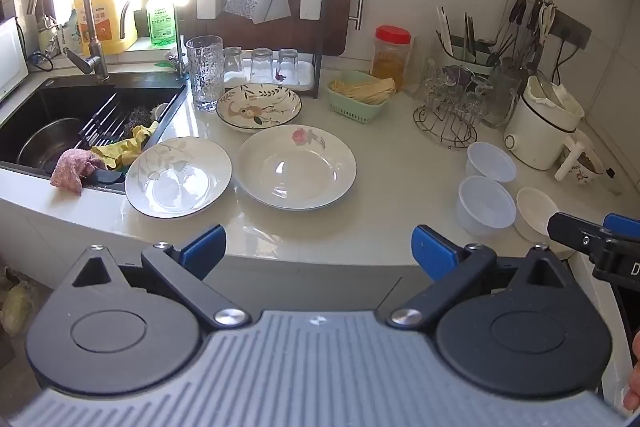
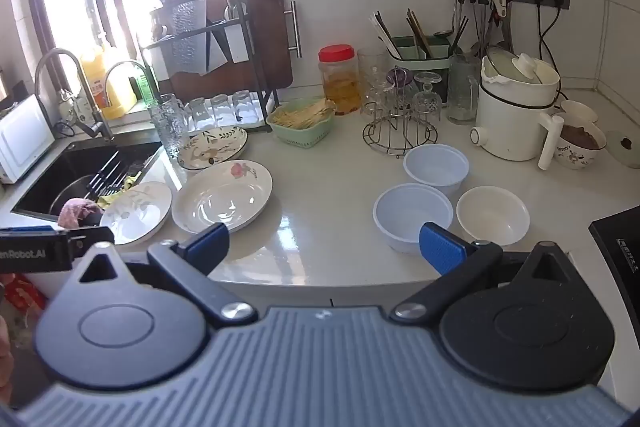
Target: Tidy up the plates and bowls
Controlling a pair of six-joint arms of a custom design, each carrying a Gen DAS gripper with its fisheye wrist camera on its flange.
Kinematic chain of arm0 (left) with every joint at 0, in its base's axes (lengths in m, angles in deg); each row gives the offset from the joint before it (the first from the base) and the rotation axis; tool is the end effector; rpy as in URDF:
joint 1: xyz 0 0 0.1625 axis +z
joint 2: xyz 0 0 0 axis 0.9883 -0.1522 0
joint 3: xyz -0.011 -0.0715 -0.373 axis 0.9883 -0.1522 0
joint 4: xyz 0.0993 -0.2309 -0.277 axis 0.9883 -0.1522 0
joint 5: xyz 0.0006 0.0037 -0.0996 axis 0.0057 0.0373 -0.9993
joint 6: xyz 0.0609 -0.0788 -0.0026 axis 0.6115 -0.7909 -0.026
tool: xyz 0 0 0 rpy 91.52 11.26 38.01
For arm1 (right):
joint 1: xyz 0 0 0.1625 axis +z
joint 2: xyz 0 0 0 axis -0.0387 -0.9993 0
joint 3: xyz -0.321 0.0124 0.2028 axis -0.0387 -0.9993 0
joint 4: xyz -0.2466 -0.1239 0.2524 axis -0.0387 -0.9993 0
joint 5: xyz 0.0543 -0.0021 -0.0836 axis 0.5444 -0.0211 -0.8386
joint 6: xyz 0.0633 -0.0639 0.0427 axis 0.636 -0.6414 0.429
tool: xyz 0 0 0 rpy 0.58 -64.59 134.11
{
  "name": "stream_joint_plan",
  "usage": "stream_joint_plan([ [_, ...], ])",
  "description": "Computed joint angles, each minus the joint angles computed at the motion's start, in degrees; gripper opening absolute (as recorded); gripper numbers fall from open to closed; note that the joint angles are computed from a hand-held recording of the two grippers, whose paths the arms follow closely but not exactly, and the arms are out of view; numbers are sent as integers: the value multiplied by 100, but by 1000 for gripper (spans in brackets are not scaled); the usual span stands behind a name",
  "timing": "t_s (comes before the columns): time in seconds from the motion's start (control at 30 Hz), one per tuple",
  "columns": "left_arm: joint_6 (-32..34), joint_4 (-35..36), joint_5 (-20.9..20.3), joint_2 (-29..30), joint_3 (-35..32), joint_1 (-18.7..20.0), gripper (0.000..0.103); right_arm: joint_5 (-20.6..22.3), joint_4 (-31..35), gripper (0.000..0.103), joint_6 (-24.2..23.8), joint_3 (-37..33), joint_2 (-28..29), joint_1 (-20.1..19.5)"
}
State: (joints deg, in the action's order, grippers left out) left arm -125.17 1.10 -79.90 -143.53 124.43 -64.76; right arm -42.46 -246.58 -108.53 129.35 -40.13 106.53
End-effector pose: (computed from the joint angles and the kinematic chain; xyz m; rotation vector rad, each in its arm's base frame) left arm -0.3479 -0.3257 0.2014 -0.3750 1.8731 -1.2348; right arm 0.2477 -0.4620 0.2607 1.2698 -2.5150 0.8231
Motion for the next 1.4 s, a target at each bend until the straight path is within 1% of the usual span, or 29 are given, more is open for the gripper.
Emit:
stream_joint_plan([
  [0.07,-26,29,-13,5,-7,-5,101,-8,-64,103,-36,34,-5,10],
  [0.27,-10,39,-74,28,-59,1,101,23,25,103,-20,-17,29,-20],
  [0.33,-20,65,-72,45,-88,0,101,-12,11,103,-14,-19,32,7],
  [0.53,43,129,-15,90,-191,22,101,79,0,103,-62,0,-7,-38],
  [0.57,-3,117,-37,21,-74,-28,101,90,8,103,-67,-3,-14,-41],
  [0.67,-93,234,-53,113,-160,-40,101,81,51,103,-54,-29,-19,-31],
  [0.87,-51,169,-27,157,-162,-61,101,115,33,103,-111,9,-62,-40],
  [1.03,-45,214,-4,246,-255,-61,101,136,-1,103,-68,19,-80,-57],
  [1.4,-32,201,-50,237,-255,-64,102,92,29,103,-31,16,-106,-52],
])
